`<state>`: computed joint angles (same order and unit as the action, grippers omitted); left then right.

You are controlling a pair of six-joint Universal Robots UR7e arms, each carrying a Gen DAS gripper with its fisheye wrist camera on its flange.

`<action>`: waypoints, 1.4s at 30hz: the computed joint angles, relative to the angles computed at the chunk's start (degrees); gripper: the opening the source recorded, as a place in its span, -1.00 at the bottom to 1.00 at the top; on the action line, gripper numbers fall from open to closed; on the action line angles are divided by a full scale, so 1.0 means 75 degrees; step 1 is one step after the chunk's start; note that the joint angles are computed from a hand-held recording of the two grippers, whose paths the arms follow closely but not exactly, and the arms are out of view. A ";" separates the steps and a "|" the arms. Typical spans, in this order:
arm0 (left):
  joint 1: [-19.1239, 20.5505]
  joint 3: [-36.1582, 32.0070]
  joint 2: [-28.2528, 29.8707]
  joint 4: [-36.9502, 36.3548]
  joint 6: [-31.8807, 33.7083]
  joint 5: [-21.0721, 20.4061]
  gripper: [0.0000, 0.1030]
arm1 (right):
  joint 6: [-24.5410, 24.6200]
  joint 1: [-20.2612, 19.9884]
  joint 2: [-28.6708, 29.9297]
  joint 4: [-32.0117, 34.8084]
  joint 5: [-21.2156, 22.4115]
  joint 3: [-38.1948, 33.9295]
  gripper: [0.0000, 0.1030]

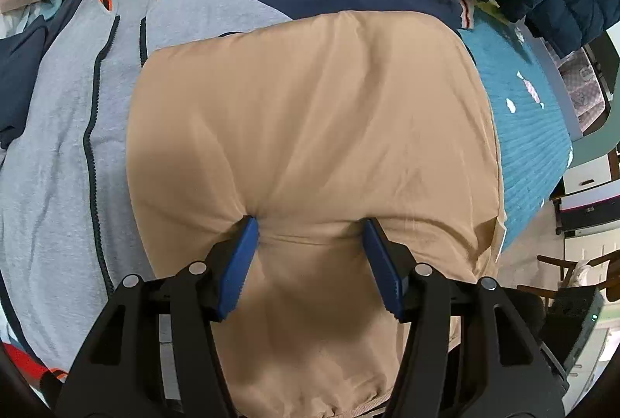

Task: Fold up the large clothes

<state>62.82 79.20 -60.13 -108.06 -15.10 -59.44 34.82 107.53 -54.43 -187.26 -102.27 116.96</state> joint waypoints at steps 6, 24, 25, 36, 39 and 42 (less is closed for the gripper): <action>0.0012 -0.0123 0.0103 0.0114 -0.0068 0.0061 0.11 | 0.0979 -0.0521 0.0383 -0.1123 0.1072 0.0259 0.08; -0.0009 -0.0197 0.0170 0.0200 -0.0262 0.0289 0.11 | -0.2428 0.0662 0.1138 -0.0939 -0.1217 -0.0961 -0.59; -0.0003 -0.0216 0.0176 0.0233 -0.0246 0.0269 0.11 | -0.2557 0.0818 0.1245 -0.0802 -0.1702 -0.1100 -0.58; -0.0109 -0.1946 0.1022 0.2164 0.0719 0.0464 0.13 | -0.0956 0.0407 0.1119 -0.0369 -0.1051 -0.0985 -0.15; -0.0140 -0.3108 0.1637 0.2858 0.1631 0.0719 0.28 | -0.0474 0.0056 0.1017 -0.0442 -0.0342 -0.0803 -0.14; -0.0053 -0.4418 0.2394 0.3452 0.2426 0.0973 0.36 | -0.0378 -0.0086 0.0972 -0.0500 0.0034 -0.0765 -0.09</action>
<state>62.42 46.07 -42.18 -82.17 3.09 -52.14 31.99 106.88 -47.14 -191.01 -102.01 111.22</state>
